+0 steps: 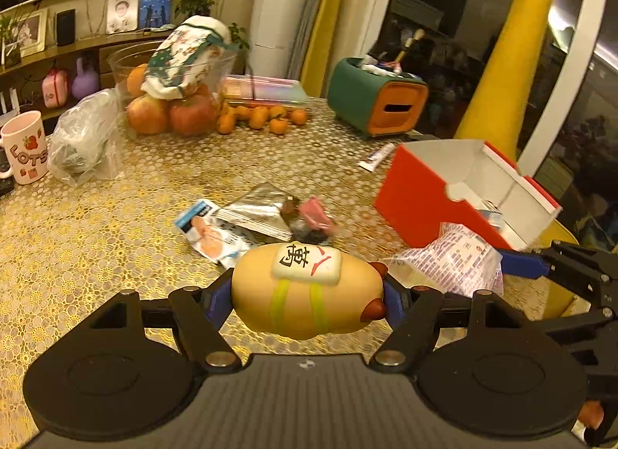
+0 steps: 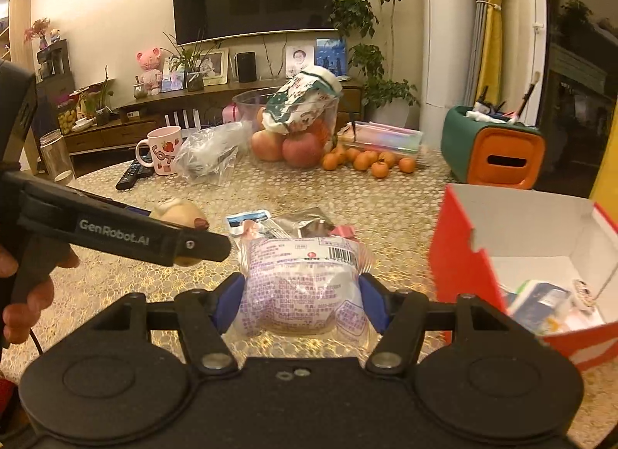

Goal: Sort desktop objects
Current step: 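Carry the plush toy and the wrapped bag over the red box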

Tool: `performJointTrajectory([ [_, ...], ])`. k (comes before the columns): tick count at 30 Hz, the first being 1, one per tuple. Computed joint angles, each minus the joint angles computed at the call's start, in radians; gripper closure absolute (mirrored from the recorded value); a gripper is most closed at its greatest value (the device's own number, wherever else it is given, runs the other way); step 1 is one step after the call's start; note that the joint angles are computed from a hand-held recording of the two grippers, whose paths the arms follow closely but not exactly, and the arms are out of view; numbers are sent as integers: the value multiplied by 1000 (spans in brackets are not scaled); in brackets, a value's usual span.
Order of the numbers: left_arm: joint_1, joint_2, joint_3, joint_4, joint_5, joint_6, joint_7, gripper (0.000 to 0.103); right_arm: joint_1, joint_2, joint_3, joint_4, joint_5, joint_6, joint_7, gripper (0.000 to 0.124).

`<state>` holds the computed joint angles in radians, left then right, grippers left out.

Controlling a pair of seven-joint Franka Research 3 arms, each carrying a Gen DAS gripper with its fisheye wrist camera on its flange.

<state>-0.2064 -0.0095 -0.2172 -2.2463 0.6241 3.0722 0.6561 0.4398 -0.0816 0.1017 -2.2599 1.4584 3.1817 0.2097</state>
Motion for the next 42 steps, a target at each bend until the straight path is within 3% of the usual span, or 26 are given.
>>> performJointTrajectory([
  [4, -16, -19, -18, 5, 0, -13, 7, 29, -8, -66, -18, -56, -30, -13, 24, 60],
  [9, -44, -20, -38, 34, -21, -40, 48, 29, -27, -143, -50, -130, -198, -29, 181, 60],
  [17, -100, 34, -56, 126, -71, -75, 139, 29, 13, -219, -168, -182, -307, -10, 228, 60],
  [22, -140, 106, -56, 216, -84, -104, 193, 29, 57, -224, -257, -182, -361, 14, 253, 60],
  [27, -176, 178, -60, 310, -117, -139, 263, 29, 38, -210, -303, -168, -431, 5, 319, 60],
  [34, -220, 297, -66, 482, -176, -196, 377, 29, 89, -184, -414, -128, -398, 7, 262, 60],
  [42, -280, 465, -54, 729, -212, -288, 478, 29, -24, -98, -380, -36, -346, -62, 218, 60],
])
